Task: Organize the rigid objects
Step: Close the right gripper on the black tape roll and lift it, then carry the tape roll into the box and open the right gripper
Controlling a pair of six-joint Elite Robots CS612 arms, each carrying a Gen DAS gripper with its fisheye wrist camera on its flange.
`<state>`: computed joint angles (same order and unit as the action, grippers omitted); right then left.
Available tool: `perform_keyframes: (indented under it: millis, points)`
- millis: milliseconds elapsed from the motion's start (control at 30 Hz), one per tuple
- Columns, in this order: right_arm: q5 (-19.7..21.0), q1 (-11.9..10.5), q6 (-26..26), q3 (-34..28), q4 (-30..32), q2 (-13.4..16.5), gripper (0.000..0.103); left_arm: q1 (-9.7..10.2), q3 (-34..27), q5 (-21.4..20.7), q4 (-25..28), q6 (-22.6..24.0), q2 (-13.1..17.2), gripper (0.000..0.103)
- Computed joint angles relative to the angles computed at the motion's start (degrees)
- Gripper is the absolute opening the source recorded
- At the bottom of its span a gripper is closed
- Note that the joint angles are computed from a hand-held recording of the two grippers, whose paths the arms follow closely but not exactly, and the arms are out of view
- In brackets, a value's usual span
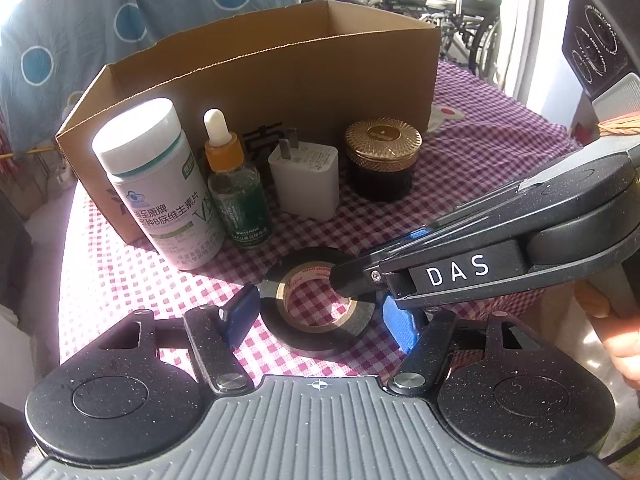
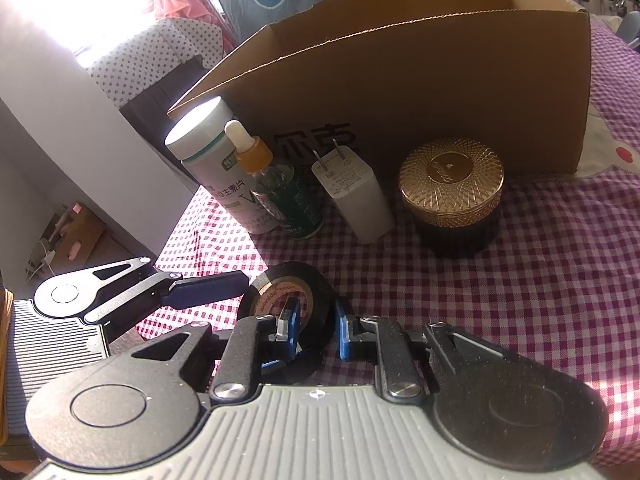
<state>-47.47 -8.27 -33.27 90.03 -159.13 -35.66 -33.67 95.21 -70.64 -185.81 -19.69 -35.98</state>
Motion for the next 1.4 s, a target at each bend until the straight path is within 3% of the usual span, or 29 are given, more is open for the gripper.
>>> perform_keyframes:
  millis: [200, 433, 833, 1100, 1400]
  points:
    - [0.6, -0.2, 0.0, -0.4, 1.2, 0.1, 0.021, 0.36, 0.1, -1.5, -0.4, -1.0, -0.1, 0.068]
    - [0.6, -0.3, -0.2, -0.2, 0.9, 0.0, 0.021, -0.01, -0.1, 0.0, 0.0, -1.2, 0.1, 0.065]
    - [-0.8, 0.3, -0.3, 1.7, -5.3, -0.4, 0.021, -0.51, -0.2, 2.0, -0.5, -2.7, 0.2, 0.064]
    - [1.1, -0.2, 0.4, 4.3, -9.9, -1.7, 0.021, -1.64, 1.1, 5.4, -3.3, -1.5, -0.8, 0.064]
    - [5.7, -1.3, 2.5, 7.4, -19.3, -3.9, 0.021, -3.28, 3.0, 11.7, -9.6, 1.7, -2.7, 0.064]
